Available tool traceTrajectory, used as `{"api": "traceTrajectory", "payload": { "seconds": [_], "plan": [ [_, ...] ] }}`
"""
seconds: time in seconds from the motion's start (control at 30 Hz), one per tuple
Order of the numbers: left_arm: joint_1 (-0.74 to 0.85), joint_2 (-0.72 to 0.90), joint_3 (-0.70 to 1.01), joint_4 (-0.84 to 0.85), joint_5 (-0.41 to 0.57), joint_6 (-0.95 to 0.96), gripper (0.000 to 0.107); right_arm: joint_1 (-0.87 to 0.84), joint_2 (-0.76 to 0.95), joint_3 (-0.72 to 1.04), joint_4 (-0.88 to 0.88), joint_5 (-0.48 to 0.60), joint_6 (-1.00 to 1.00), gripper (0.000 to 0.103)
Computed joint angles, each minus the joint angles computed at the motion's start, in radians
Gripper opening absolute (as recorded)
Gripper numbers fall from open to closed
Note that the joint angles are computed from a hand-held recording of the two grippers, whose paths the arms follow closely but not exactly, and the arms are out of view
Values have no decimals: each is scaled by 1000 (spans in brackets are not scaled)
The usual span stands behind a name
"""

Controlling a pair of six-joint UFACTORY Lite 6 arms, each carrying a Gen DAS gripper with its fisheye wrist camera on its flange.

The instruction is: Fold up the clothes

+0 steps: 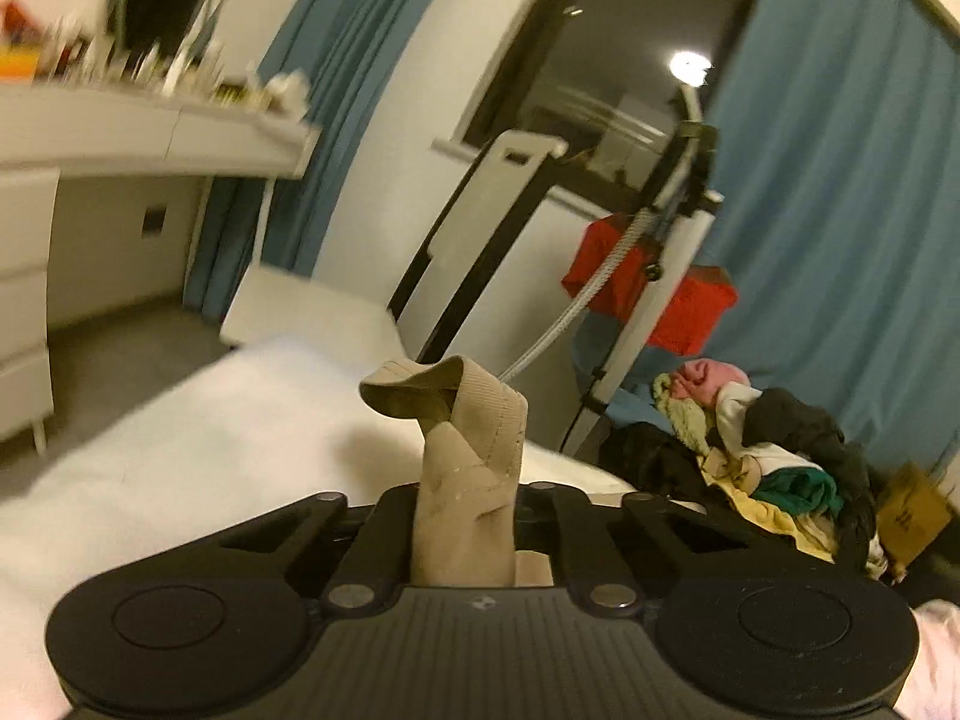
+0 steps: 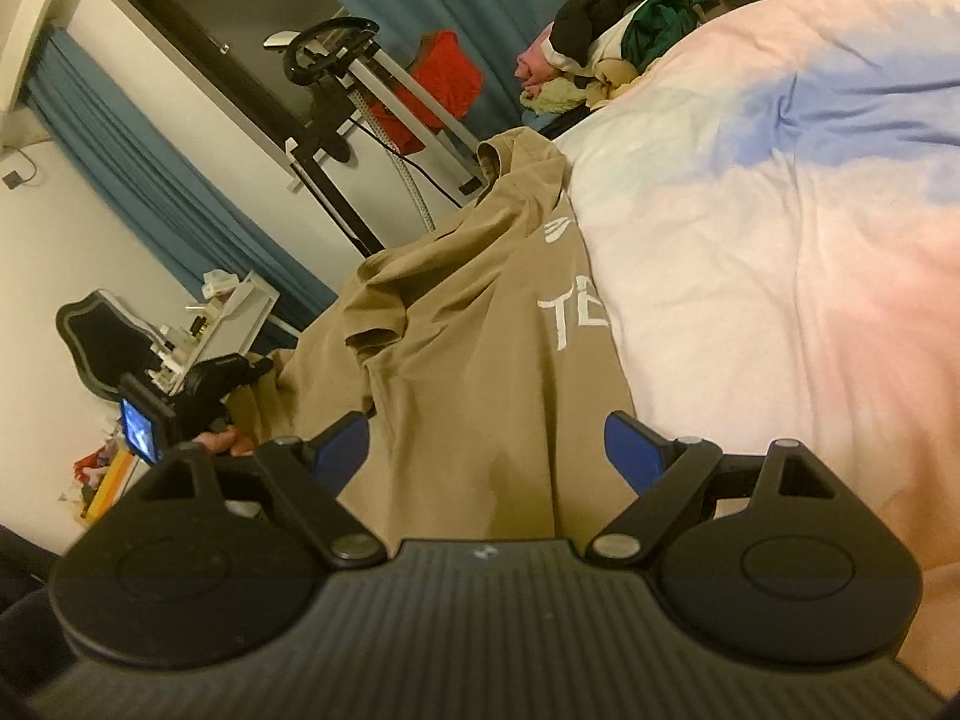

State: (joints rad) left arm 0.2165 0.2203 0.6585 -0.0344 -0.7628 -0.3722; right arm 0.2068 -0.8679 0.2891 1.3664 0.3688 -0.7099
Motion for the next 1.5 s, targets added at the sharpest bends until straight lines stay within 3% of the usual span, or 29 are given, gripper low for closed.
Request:
{"api": "traceTrajectory", "payload": {
  "seconds": [0.13,0.27,0.43,0.5,0.6,0.7,0.73,0.77,0.8,0.87,0.93,1.03,1.13,1.27,1.5],
  "plan": [
    [-264,-135,-2,-407,65,373,5,-2,-41,2,-57,-17,49,87],
    [-529,-87,174,-806,98,782,4,-27,-81,-2,-61,-16,41,87],
    [-791,139,474,-1085,71,1120,4,-304,-158,-37,-4,209,-10,87],
    [-862,259,606,-1158,52,1199,4,-453,-168,-44,4,333,-23,87],
    [-921,422,782,-1267,47,1296,5,-577,-178,-57,19,421,-53,88],
    [-938,525,881,-1345,77,1349,22,-594,-148,-56,50,421,-95,88],
    [-942,549,901,-1359,87,1360,38,-594,-134,-56,65,420,-115,88],
    [-945,573,922,-1374,96,1371,47,-588,-126,-59,77,409,-135,88],
    [-947,582,923,-1375,103,1364,48,-578,-120,-63,89,394,-154,88],
    [-949,527,824,-1301,102,1252,54,-569,-105,-69,108,379,-185,88],
    [-961,395,614,-1175,80,1056,57,-561,-92,-71,119,378,-194,88],
    [-1064,180,301,-1117,-74,937,58,-526,-108,-72,111,367,-181,88],
    [-1232,-7,62,-1262,-209,927,58,-487,-160,-79,79,350,-142,88],
    [-1570,-218,-125,-1613,-401,1000,58,-456,-249,-96,15,340,-68,88],
    [-2230,-276,-88,-2198,-740,854,59,-228,-479,-129,-271,277,237,88]
  ]
}}
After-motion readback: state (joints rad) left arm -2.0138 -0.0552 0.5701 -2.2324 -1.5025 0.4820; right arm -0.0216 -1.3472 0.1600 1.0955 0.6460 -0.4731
